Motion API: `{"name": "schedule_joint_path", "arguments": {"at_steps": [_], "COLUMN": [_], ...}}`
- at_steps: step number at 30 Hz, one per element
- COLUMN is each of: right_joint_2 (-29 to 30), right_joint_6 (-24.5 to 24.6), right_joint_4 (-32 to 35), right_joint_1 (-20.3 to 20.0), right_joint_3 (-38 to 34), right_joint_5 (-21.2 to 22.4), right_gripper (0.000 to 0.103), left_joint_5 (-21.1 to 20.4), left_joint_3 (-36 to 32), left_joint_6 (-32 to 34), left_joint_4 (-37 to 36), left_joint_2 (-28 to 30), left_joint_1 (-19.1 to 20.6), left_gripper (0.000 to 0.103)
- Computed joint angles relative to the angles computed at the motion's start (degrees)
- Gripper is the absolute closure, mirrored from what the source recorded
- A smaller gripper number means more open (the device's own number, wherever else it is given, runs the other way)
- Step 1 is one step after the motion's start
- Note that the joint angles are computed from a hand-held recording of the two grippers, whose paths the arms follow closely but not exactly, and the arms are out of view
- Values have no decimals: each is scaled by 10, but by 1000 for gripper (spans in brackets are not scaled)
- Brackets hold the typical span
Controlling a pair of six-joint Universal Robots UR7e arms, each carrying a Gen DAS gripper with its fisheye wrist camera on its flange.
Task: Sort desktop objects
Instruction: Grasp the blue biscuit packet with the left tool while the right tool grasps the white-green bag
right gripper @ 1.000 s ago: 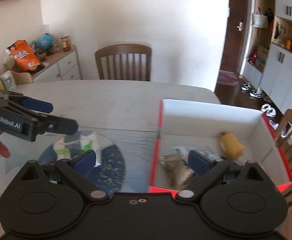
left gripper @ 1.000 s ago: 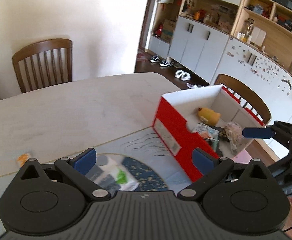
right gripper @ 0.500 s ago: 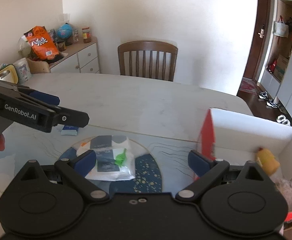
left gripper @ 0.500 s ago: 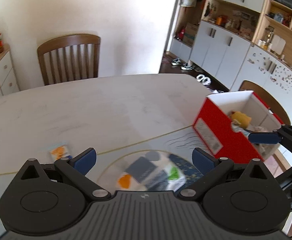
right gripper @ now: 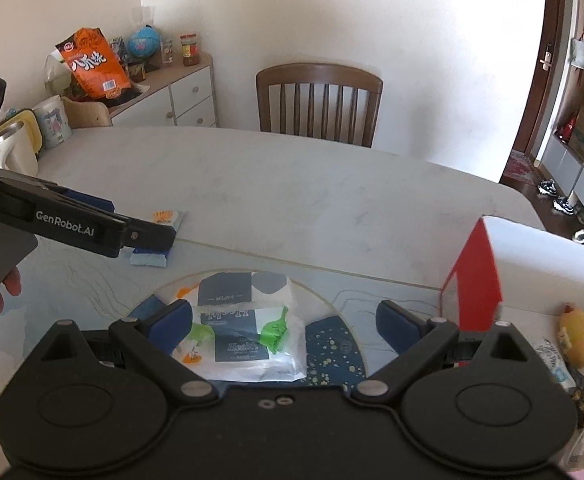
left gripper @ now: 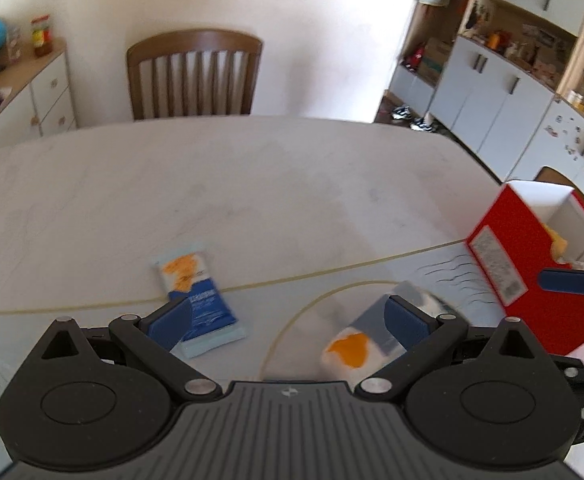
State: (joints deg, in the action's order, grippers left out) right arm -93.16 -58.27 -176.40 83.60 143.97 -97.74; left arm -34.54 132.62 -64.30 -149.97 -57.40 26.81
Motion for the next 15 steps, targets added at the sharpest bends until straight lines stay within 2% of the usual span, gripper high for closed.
{"name": "schedule_joint_path", "arguments": {"at_steps": [5,12,15], "right_joint_2": [23,69,84], "right_joint_6": [9,5,-2], "right_joint_4": [5,-10,-12], "right_joint_1": [-4,-7,-13], "right_joint_3": [-10,-22,-26], "right_joint_5": [-4,-16,-28], "right_gripper": [4,4,7], "left_joint_5": [-15,0,8], "left_joint_3": [5,8,10], "left_joint_6": [4,-6,-13], "left_joint_4": [-15,-21,-17], "left_joint_2": [1,8,8], "left_joint_1": [28,54,64], "left_gripper": [0,0,0]}}
